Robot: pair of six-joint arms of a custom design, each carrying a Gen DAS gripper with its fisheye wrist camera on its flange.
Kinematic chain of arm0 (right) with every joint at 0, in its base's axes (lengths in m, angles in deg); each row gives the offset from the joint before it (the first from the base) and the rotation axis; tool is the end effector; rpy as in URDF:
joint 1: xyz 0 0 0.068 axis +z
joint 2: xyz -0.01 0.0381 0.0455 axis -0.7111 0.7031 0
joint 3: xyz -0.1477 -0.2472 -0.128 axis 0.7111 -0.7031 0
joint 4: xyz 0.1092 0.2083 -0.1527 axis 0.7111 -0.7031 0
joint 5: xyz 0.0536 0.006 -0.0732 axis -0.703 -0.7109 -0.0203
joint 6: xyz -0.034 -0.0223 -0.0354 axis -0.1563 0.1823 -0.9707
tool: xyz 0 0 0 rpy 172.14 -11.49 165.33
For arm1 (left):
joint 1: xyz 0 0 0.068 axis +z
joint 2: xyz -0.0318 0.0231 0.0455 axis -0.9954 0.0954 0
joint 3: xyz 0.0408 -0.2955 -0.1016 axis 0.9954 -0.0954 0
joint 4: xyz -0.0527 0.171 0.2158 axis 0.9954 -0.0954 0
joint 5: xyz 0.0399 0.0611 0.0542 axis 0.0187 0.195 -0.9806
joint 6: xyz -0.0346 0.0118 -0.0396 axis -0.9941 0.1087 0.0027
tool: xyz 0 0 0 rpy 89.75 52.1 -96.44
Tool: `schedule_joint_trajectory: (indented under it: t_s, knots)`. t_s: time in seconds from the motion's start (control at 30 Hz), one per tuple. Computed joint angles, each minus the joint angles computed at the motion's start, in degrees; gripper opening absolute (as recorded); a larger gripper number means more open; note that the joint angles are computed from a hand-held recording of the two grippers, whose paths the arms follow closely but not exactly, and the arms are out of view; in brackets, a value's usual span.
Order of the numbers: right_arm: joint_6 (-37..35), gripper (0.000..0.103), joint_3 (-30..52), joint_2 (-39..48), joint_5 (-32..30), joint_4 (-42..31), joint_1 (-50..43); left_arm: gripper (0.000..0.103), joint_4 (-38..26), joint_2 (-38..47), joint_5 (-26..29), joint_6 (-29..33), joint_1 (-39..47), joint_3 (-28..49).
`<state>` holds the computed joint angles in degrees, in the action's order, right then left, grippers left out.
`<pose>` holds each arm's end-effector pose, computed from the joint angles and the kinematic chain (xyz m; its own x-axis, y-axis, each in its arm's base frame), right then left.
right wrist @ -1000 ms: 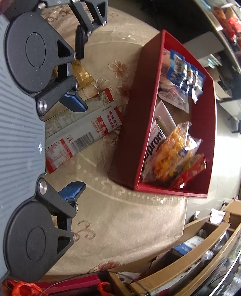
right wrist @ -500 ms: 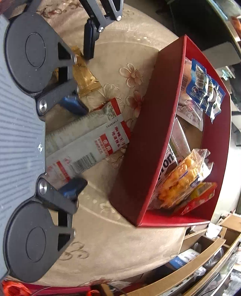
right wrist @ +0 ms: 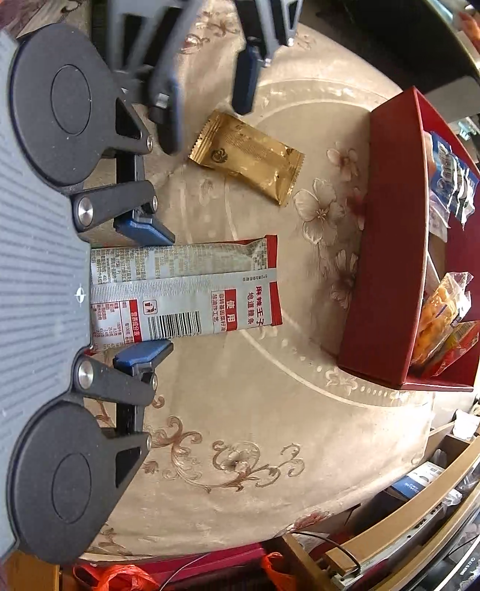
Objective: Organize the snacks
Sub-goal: 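Grasp the gold-wrapped cake with the left tool while the right tool grasps the white spicy-strip pack, then carry the gold cake with the left tool while the right tool carries the spicy-strip pack to the box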
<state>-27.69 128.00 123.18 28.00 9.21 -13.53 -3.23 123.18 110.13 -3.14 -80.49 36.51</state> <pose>0.2862 0.1672 0.1796 -0.9362 0.0449 -0.3486 0.0678 0.9962 -0.0537 0.3401 0.0112 0.1546 -0.6753 0.6266 -0.3891 0.7073 0.6998 -0.1005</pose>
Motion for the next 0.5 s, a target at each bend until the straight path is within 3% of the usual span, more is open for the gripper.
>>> schedule_joint_trajectory:
  t_s: [0.1, 0.17, 0.33, 0.4, 0.5]
  knots:
    - [0.5, 0.065, 0.0, 0.5, 1.7, 0.1, 0.3, 0.064, 3.3, 1.4, -0.7, -10.0, -1.4, 0.5]
    - [0.5, 0.068, 0.3, 1.0, 1.5, 0.6, -0.5, 0.064, 5.9, 1.1, -1.4, -12.9, -2.4, -0.4]
    - [-0.1, 0.059, -0.9, 0.4, 0.5, 2.3, -0.8, 0.046, 14.7, -3.0, -6.9, -13.8, -4.7, -7.3]
    - [0.4, 0.057, -1.5, -0.4, 0.2, 2.5, -1.1, 0.036, 13.7, -3.3, -6.2, -14.5, -3.7, -7.3]
    - [1.2, 0.056, -2.3, -1.6, 0.5, 2.6, -1.0, 0.035, 10.2, -4.1, -5.0, -12.8, -1.3, -7.1]
